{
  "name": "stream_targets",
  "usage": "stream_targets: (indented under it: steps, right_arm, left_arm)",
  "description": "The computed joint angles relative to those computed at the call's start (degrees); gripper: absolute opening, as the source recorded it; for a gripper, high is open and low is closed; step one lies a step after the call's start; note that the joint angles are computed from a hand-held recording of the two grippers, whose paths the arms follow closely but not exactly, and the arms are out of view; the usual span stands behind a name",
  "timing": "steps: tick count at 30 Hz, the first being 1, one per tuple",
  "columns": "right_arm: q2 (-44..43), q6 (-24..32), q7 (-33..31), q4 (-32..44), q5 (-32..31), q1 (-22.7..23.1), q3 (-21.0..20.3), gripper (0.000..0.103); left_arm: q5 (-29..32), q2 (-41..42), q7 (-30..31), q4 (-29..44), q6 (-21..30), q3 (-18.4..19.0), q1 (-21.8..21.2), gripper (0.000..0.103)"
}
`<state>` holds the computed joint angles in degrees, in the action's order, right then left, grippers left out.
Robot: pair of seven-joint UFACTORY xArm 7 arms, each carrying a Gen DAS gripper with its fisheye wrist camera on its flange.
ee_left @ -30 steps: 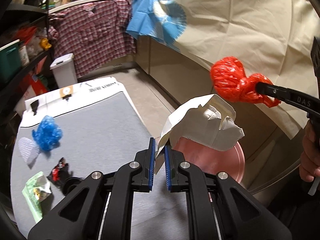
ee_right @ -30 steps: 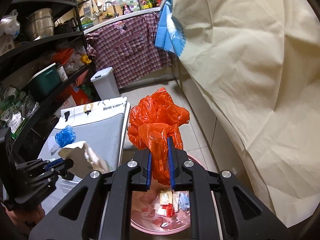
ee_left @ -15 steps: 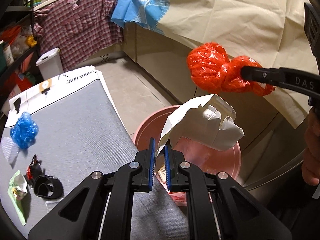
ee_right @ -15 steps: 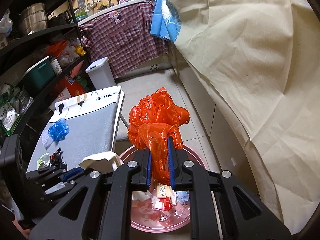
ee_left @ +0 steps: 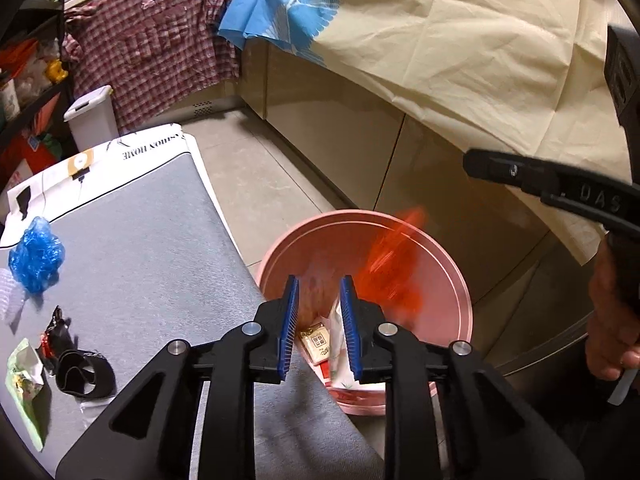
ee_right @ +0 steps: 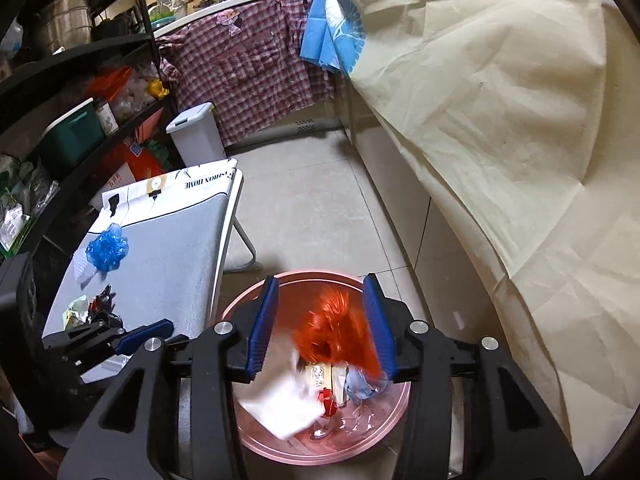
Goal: Collect trash
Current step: 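Open both tools to drop the white paper and red bag into the bucket, then move both open tools back over the table toward the remaining trash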
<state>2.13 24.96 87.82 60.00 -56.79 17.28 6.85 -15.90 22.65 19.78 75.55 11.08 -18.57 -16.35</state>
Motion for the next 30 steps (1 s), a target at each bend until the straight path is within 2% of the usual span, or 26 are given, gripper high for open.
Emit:
stream_targets:
  steps: [6, 10, 15, 18, 22, 30]
  right_arm:
    - [-0.49, -0.14, 2.85, 0.00, -3.82, 0.34, 0.25, 0.045]
    - [-0.80, 1.99, 5.12, 0.45, -7.57, 0.91, 0.98, 0.045]
    - [-1.39, 2.98, 10.17, 0.87, -12.80, 1.44, 1.73, 0.044]
    - [-0.92, 3.76, 10.45, 1.97, -13.77, 2.04, 2.32, 0.044]
    - [0.68, 3.07, 10.46, 4.27, -14.28, 3.22, 2.55, 0.044]
    - [6.20, 3.20, 13.14, 10.95, -18.04, 8.05, 1.70, 0.042]
  left_arm:
    - [-2.54, -1.53, 1.63, -1.52, -1.21, -1.44, 2.57, 0.022]
    - [-5.90, -3.32, 4.71, -3.34, -2.45, -3.49, 5.34, 0.022]
    - [-11.95, -5.62, 10.20, -5.12, -3.11, -5.75, 8.87, 0.022]
    - [-16.56, -7.02, 13.80, -5.99, -3.21, -6.31, 10.69, 0.022]
    - [-23.27, -9.01, 19.60, -7.19, -3.21, -6.21, 12.30, 0.022]
    - [-32.58, -11.02, 26.97, -8.05, -2.75, -1.43, 12.22, 0.022]
